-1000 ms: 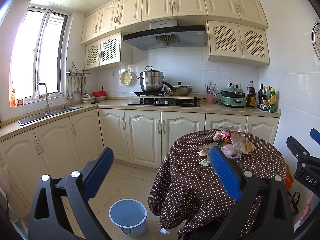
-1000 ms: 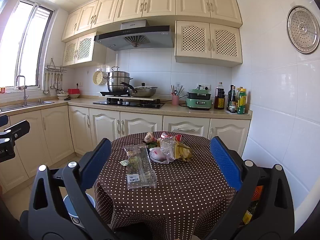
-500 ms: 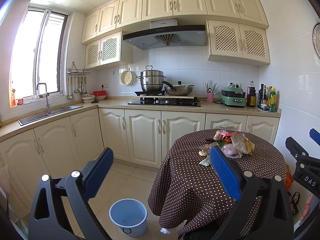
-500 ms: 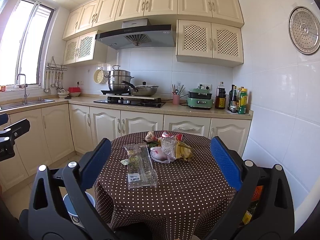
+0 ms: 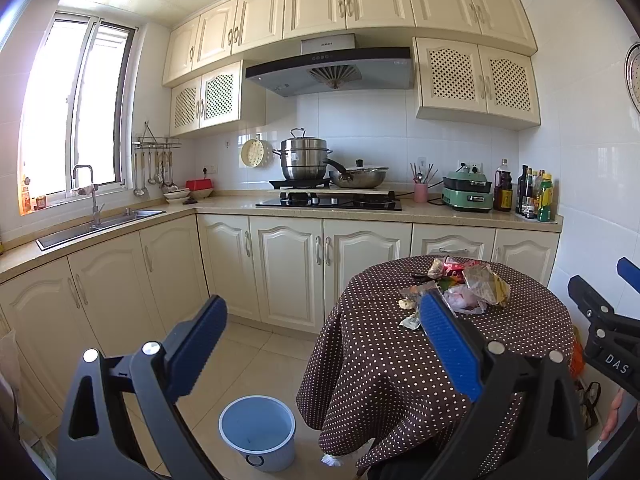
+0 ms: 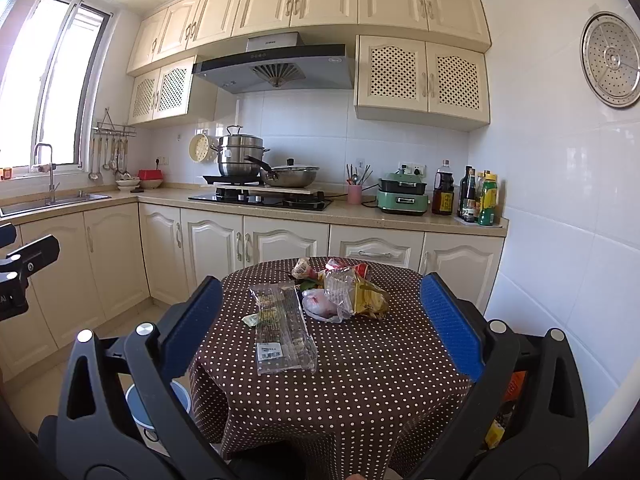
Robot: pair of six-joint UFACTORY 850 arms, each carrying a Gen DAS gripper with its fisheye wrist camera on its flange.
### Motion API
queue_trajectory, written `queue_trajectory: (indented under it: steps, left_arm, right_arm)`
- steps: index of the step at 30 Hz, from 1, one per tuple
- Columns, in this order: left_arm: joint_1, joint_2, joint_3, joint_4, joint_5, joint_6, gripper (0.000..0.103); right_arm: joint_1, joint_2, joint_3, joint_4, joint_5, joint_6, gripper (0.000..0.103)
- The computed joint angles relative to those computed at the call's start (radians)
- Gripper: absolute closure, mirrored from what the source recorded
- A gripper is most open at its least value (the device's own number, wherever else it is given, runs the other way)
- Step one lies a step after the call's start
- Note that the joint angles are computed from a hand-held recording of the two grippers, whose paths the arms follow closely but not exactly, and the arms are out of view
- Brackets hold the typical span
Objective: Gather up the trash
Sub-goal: 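Grasp the clear plastic bag with the left tool while the right tool grasps the yellow snack bag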
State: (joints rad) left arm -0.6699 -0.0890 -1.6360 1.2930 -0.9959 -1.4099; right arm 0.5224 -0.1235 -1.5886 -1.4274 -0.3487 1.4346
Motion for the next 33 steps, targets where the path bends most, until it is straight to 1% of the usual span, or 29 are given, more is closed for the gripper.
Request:
queue_trajectory:
  steps: [7, 9, 11, 13, 15, 19, 22, 24, 25, 26, 28, 31, 33]
  left_arm:
    - [0.012, -0.007, -0.002, -0.024, 0.012, 0.016, 0.008]
    - [0.019, -0.014, -0.008, -0.04, 0.02, 0.031, 0.008]
    - [0.031, -0.025, -0.017, -0.064, 0.031, 0.051, 0.008]
    - [0.046, -0.04, -0.029, -0.1, 0.049, 0.081, 0.008]
    - [0.07, -0.058, -0.043, -0.16, 0.088, 0.125, 0.008]
    - [0.123, -0.116, -0.092, -0.335, 0.175, 0.259, 0.008]
    - [0.159, -0.181, -0.152, -0.48, 0.242, 0.38, 0.008]
    - [0.186, -0.244, -0.221, -0.624, 0.288, 0.509, 0.008]
    - [0.199, -0.289, -0.274, -0.696, 0.292, 0.571, 0.008]
    - [0.204, -0.318, -0.306, -0.732, 0.296, 0.6, 0.008]
    - [0.22, -0.384, -0.384, -0.829, 0.3, 0.672, 0.008]
    - [0.239, -0.51, -0.548, -0.971, 0.263, 0.775, 0.008]
    - [0.249, -0.614, -0.697, -1.053, 0.201, 0.836, 0.008]
  right_arm:
    - [-0.013, -0.012, -0.005, 0.061, 0.021, -0.045, 0.006]
    - [-0.028, -0.02, -0.011, 0.141, 0.049, -0.104, 0.006]
    - [-0.045, -0.032, -0.023, 0.268, 0.079, -0.207, 0.006]
    - [-0.06, -0.048, -0.035, 0.372, 0.088, -0.295, 0.006]
    - [-0.071, -0.069, -0.048, 0.442, 0.083, -0.358, 0.006]
    - [-0.098, -0.129, -0.094, 0.618, 0.066, -0.514, 0.006]
    - [-0.113, -0.169, -0.122, 0.656, 0.05, -0.539, 0.006]
    - [-0.124, -0.196, -0.138, 0.62, 0.041, -0.493, 0.006]
    - [-0.129, -0.21, -0.15, 0.611, 0.033, -0.482, 0.006]
    - [-0.133, -0.22, -0.158, 0.606, 0.031, -0.474, 0.006]
    - [-0.145, -0.253, -0.194, 0.639, 0.019, -0.497, 0.006]
    - [-0.161, -0.299, -0.249, 0.665, 0.008, -0.515, 0.006]
    - [-0.17, -0.337, -0.297, 0.723, -0.007, -0.577, 0.006]
